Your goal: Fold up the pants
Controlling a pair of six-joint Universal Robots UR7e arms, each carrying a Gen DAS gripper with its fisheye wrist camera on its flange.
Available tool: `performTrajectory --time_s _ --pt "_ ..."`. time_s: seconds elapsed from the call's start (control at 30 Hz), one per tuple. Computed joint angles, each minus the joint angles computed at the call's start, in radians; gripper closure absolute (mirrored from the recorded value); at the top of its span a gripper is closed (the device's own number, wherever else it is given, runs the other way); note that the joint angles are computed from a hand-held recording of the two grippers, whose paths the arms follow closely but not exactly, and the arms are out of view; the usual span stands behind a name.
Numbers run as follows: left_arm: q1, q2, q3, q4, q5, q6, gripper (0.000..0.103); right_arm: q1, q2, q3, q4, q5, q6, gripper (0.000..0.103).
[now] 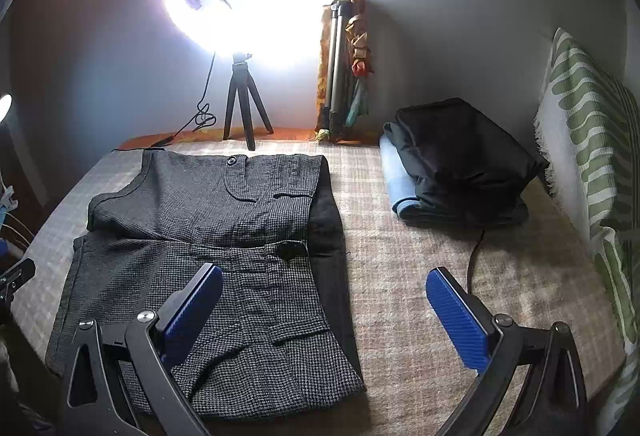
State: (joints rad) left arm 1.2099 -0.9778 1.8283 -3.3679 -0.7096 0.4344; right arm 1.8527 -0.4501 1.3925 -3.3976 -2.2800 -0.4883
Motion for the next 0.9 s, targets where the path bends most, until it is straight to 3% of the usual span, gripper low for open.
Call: performTrajectory --time_s 0.9 --pt "0.002 0.002 0.01 -0.021 -0.003 0.004 0.001 0.0 0.01 -0.002 -0.012 -0.005 -0.017 0.0"
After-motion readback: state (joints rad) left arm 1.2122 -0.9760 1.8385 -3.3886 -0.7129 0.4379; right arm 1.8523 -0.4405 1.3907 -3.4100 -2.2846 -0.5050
